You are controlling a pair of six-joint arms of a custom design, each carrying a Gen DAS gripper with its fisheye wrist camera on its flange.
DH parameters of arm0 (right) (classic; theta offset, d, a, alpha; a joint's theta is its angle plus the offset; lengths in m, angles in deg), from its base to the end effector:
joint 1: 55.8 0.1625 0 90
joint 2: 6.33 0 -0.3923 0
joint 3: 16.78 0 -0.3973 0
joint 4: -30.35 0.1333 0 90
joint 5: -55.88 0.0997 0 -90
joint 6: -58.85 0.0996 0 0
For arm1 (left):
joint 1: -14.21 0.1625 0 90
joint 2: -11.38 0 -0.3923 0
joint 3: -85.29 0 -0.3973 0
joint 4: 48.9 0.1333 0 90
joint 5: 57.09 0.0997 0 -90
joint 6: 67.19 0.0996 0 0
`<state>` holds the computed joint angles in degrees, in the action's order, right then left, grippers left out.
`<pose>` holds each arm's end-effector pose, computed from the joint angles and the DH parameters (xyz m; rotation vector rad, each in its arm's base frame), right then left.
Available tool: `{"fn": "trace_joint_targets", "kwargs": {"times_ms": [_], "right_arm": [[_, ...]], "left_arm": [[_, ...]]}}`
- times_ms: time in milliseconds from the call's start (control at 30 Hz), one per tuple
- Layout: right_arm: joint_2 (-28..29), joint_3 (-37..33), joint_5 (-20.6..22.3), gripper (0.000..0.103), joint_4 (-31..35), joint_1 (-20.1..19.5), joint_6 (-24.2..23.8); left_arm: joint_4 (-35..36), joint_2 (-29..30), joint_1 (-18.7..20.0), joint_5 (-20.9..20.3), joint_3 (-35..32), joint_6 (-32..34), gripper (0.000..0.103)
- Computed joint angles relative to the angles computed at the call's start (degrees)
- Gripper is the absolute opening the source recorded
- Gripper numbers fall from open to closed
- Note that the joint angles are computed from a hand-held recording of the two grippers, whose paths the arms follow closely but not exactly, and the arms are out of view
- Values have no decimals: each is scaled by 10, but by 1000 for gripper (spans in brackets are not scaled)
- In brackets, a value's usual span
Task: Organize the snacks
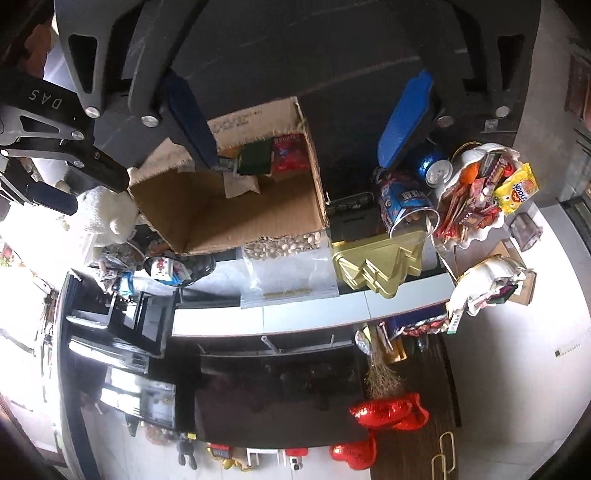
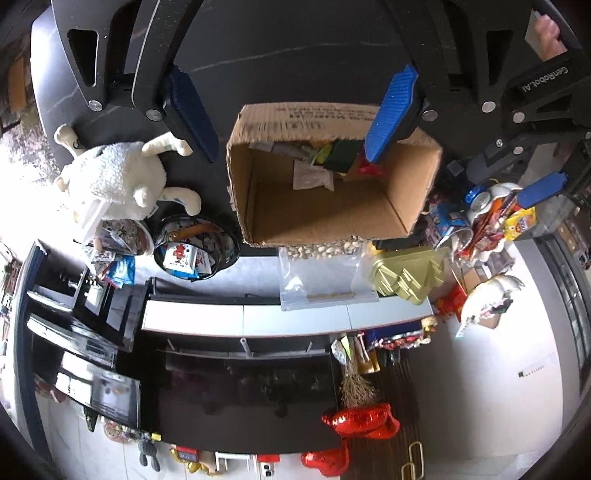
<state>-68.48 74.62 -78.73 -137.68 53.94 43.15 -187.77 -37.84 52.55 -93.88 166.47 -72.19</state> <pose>0.2788 -0.5894 0.3435 0.2800 -2.2219 1.0295 -0.4216 -0.6051 0.2212 0.7588 2.1949 -0.8535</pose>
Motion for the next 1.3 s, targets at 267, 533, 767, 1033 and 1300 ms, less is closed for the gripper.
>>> {"fn": "trace_joint_targets", "kwargs": {"times_ms": [267, 533, 767, 1033, 1300], "right_arm": [[-39, 92, -21, 88, -113, 26, -23], [-53, 155, -66, 91, -241, 58, -69], [-70, 207, -68, 91, -297, 81, -85], [-83, 251, -76, 91, -326, 105, -85], [-90, 278, -86, 91, -350, 124, -90]], "left_arm": [[-122, -55, -39, 42, 117, 41, 103], [-198, -101, -68, 72, 207, 51, 103], [-230, -146, -92, 77, 275, 42, 103], [-227, -194, -118, 77, 333, 6, 103], [-237, -218, -140, 87, 364, 3, 103]]}}
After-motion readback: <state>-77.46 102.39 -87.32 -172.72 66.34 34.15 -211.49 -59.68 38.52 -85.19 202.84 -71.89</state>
